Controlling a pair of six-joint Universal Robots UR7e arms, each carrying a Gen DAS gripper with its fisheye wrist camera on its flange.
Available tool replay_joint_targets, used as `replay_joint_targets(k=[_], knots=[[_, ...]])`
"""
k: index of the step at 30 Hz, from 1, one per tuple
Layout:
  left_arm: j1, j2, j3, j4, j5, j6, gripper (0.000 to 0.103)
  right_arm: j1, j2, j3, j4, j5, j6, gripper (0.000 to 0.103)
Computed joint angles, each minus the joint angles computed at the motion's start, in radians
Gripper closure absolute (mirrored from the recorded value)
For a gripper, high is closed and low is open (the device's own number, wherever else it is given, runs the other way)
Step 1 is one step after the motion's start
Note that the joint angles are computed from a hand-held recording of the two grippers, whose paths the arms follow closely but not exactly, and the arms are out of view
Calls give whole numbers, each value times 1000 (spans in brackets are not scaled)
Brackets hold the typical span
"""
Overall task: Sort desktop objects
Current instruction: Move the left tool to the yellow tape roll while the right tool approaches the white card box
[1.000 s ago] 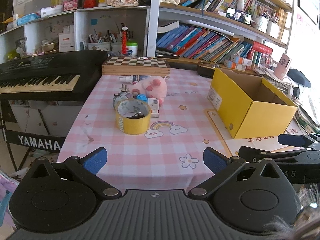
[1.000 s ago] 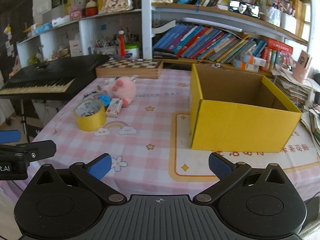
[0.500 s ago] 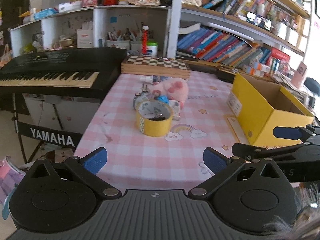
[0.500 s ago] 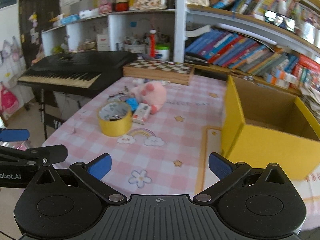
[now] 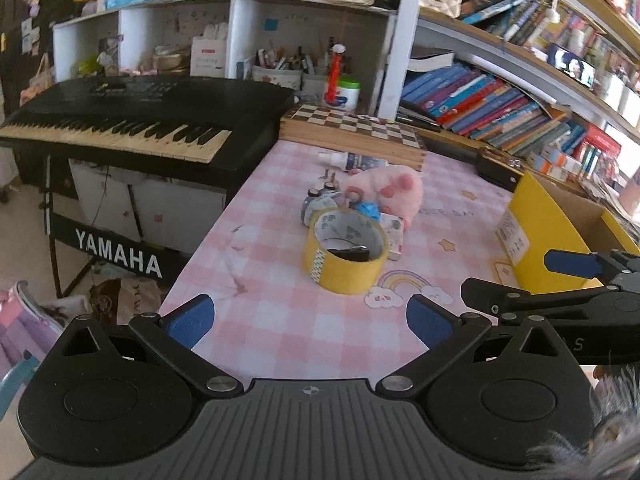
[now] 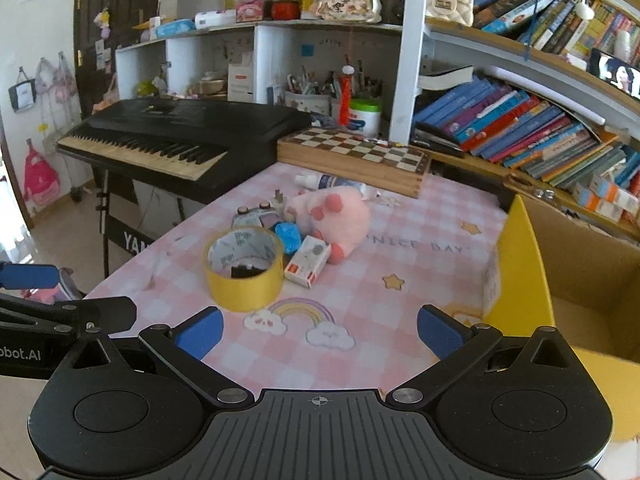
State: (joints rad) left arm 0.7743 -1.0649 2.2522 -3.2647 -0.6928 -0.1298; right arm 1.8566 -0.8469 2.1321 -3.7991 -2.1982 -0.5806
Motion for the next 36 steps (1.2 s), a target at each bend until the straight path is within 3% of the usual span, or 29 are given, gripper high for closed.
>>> replay_joint_targets(k=[11,20,26,36], knots=[[57,113,-137,22,11,38,0,-66,-10,-108,205,20,122,0],[88,194,-237,24,9,93,0,-97,14,-164,203,12,66,0],[107,220,-280,34,2,116,0,-116,13,-189,177,46,69,0],[137,293,-368,59,-54,210,2,-128,20,-228,221,69,53,0]])
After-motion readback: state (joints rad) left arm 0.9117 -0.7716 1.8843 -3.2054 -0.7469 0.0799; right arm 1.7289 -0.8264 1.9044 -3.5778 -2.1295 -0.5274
